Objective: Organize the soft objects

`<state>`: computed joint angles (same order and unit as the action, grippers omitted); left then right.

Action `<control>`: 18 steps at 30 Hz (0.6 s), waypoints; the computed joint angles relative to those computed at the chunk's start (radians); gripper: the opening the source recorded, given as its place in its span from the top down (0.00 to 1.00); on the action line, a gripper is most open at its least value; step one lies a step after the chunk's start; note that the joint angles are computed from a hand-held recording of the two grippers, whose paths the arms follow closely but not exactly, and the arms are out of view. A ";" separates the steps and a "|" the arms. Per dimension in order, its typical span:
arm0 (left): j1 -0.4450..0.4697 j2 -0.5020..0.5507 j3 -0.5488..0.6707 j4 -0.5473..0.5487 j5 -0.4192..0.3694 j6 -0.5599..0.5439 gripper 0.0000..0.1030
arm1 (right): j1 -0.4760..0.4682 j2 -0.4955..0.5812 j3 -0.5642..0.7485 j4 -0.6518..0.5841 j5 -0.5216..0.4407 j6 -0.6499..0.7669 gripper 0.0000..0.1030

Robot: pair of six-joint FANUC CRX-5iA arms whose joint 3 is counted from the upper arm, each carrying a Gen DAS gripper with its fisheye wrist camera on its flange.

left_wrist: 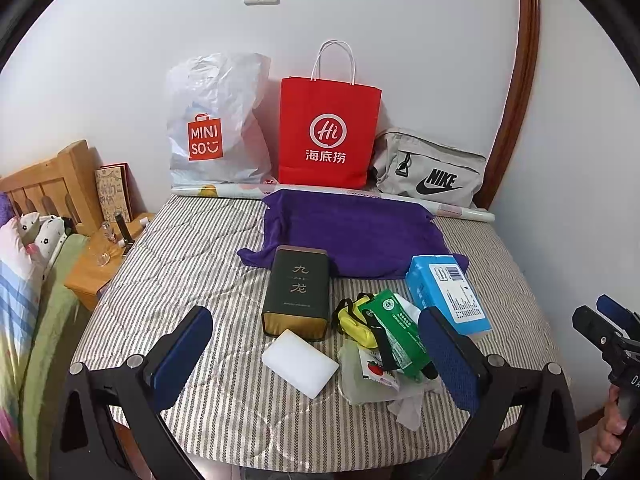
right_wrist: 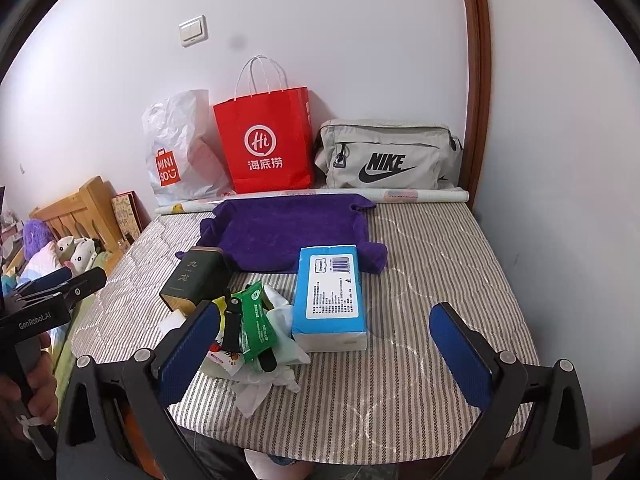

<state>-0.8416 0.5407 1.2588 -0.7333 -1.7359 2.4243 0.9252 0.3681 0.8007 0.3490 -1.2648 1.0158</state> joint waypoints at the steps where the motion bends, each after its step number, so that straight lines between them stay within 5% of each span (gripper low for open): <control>1: 0.001 0.000 0.000 0.002 0.000 0.000 0.00 | 0.000 0.000 0.000 0.000 0.000 0.000 0.00; 18: -0.002 0.004 0.004 -0.006 -0.006 0.000 0.00 | 0.003 0.001 0.003 0.005 0.000 -0.004 0.00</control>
<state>-0.8440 0.5451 1.2632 -0.7390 -1.7417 2.4246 0.9283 0.3693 0.8041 0.3543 -1.2650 1.0120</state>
